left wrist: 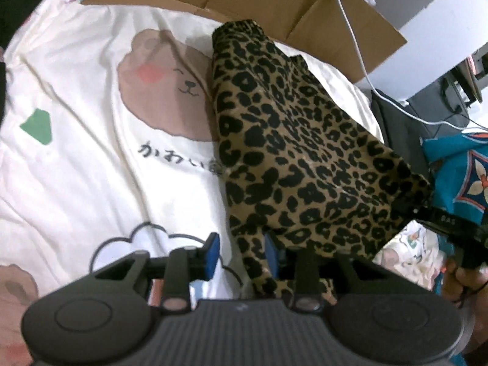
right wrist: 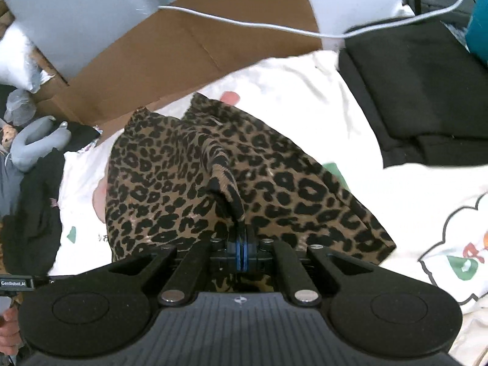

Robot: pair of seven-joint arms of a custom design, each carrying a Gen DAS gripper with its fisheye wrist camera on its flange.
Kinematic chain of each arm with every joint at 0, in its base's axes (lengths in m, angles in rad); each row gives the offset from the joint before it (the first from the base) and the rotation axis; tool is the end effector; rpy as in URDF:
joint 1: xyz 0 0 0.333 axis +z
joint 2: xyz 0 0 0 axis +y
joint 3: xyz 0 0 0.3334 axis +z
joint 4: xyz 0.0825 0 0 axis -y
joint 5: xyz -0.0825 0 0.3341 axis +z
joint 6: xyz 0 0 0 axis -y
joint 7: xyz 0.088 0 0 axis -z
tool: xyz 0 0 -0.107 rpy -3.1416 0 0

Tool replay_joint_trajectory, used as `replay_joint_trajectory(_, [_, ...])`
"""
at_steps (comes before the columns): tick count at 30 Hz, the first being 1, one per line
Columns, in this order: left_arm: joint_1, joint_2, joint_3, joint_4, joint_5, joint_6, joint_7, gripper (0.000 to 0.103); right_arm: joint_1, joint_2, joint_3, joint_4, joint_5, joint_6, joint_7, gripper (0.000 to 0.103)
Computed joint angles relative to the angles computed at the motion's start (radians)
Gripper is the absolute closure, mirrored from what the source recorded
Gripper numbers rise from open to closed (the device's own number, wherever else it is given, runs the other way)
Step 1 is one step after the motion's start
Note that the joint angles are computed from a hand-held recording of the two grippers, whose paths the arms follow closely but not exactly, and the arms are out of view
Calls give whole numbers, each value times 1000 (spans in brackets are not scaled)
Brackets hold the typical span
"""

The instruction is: Fold clothes

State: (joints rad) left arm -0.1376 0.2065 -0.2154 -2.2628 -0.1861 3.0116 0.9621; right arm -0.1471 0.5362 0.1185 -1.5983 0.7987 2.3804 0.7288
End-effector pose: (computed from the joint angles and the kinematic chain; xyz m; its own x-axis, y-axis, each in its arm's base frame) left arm 0.5234 -0.1732 0.3873 0.3295 -0.8472 0.4167 -0.8191 -0.4760 -0.3200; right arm 0.6801 -0.0270 0.3913 0.3447 -0.8448 -0.4094 -0.8578 -0.1063 -0.5029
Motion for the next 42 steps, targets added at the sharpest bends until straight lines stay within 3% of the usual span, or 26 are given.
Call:
replay_joint_trajectory(6, [47, -4, -67, -7, -91, -36, 126, 66, -2, 22, -14, -14, -9, 26, 40, 103])
replay_joint_trajectory(17, [85, -38, -125, -82, -356, -23, 402, 66, -35, 60, -14, -6, -45, 56, 131, 102])
replay_joint_trajectory(25, [54, -58, -76, -111, -390, -23, 435, 66, -45, 88, -12, 35, -55, 96, 170, 80])
replay_joint_trajectory(29, [20, -44, -31, -95, -302, -22, 373, 66, -50, 96, -4, 40, -73, 113, 183, 81])
replay_joint_trajectory(30, [4, -29, -8, -72, -245, -33, 332, 66, -52, 96, -2, 41, -76, 117, 184, 95])
replay_joint_trajectory(31, [-10, -15, 12, -48, -191, -45, 295, 66, -53, 97, 0, 41, -78, 120, 184, 101])
replay_joint_trajectory(33, [-30, 16, 43, 4, -93, -72, 228, 66, -54, 99, 3, 42, -83, 128, 184, 101])
replay_joint_trajectory(42, [-52, 143, 92, 359, 189, -362, 77, 67, -90, 92, 13, 39, -73, 98, 191, 101])
